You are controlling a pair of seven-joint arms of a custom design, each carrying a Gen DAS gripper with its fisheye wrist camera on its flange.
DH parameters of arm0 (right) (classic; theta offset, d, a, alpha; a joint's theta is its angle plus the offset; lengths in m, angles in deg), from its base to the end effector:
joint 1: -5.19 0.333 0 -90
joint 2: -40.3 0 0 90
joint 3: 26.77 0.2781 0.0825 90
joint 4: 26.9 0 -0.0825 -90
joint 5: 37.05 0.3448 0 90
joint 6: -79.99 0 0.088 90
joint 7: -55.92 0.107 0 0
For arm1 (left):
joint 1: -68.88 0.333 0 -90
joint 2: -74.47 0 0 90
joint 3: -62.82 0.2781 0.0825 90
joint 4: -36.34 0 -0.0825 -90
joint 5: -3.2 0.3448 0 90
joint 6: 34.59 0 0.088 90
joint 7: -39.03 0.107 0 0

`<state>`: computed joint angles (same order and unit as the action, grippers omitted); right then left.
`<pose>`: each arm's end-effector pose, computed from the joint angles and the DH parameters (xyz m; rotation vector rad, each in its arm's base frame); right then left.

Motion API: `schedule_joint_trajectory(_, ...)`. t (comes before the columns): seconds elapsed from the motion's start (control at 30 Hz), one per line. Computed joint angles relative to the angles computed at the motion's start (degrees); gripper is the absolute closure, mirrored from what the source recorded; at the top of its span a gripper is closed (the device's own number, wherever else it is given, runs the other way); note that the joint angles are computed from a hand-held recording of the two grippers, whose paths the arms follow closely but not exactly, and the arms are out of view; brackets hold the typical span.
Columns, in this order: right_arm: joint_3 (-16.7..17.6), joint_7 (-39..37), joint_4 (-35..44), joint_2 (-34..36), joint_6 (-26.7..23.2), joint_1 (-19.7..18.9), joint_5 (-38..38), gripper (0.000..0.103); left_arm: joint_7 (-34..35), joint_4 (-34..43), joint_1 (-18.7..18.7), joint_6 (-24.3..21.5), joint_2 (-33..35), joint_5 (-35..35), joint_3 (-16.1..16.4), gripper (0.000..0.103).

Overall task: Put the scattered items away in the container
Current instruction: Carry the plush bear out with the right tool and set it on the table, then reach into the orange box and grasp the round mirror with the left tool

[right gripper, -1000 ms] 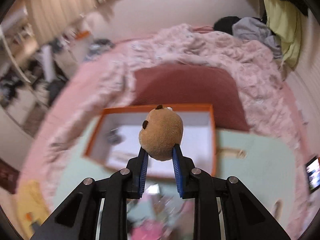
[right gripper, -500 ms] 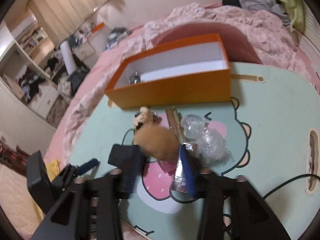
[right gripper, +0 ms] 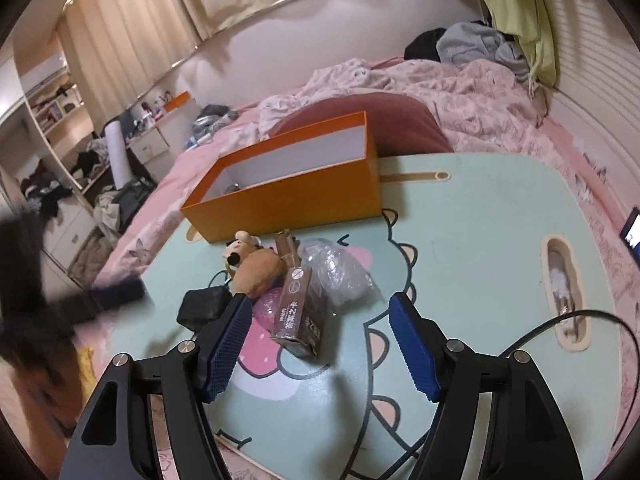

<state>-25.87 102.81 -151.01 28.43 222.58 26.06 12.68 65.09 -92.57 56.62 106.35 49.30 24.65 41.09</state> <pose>0.4686 0.1836 0.5185 -2.0148 1.1077 -0.0226 0.3631 -0.2728 0.5704 -2.0632 1.5446 -0.8413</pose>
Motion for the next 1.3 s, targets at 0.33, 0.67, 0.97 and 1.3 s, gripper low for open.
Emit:
schedule_joint_trajectory(0.33,-0.62,-1.06,-0.69,0.35,-3.98,-0.64,3.9,0.032,20.54,40.17,1.63,-30.17,31.07,-8.17,9.35,0.069)
schedule_joint_trajectory(0.67,-0.79,-1.97,-0.71,0.71,-6.93,-1.73,6.95,0.032,18.99,57.12,-3.79,-44.8,47.13,0.2,13.44,0.069)
schedule_joint_trajectory(0.97,-0.58,-2.52,-0.93,0.62,-6.79,-2.02,7.72,0.032,17.13,60.58,-7.29,-45.9,51.56,5.24,15.8,0.065)
schedule_joint_trajectory(1.3,-0.56,-2.06,-0.8,0.81,-7.26,-2.44,7.6,0.032,15.38,46.12,-3.87,-31.39,41.62,3.73,14.3,0.076)
